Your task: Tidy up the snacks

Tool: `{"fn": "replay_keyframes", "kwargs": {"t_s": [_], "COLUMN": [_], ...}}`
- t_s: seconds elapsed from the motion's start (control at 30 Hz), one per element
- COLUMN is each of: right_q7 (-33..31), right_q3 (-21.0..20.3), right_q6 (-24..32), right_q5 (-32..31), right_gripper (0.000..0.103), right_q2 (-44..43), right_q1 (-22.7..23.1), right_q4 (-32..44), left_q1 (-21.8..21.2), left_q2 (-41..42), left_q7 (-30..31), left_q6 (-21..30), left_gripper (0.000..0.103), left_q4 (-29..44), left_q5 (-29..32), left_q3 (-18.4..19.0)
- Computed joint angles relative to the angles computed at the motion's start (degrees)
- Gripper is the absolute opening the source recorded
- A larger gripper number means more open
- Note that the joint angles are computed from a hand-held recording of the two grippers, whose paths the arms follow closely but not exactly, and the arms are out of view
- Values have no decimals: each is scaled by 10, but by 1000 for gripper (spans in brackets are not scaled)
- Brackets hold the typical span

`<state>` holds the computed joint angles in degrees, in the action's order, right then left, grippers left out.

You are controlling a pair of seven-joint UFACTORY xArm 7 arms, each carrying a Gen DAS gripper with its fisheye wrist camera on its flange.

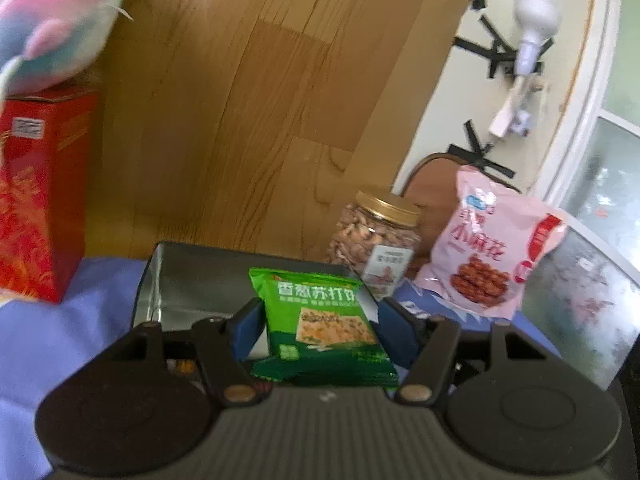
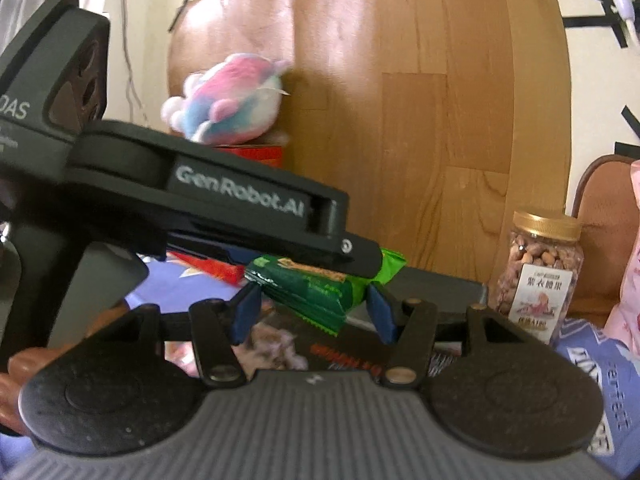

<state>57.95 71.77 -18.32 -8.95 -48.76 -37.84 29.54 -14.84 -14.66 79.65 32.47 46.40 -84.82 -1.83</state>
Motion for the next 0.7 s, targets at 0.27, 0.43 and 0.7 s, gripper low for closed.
{"fn": "replay_keyframes", "kwargs": {"t_s": [0.27,0.43,0.7], "right_q7": [-13,-18,24], "right_q3": [-24,-91,-142], "right_q6": [-21,-43,-51], "right_q5": [9,45,100], "right_gripper": [65,65,47], "right_q2": [48,33,97], "right_q1": [-21,100,230], "right_q4": [-18,-103,-150], "left_q1": [19,57,85], "left_q2": [75,2,-83], "left_q7": [-63,-59,-85], "left_q6": [10,65,52], "left_gripper": [65,66,71], "left_q4": [72,8,-110], "left_q5": [30,18,59], "left_q3": [-4,36,66]}}
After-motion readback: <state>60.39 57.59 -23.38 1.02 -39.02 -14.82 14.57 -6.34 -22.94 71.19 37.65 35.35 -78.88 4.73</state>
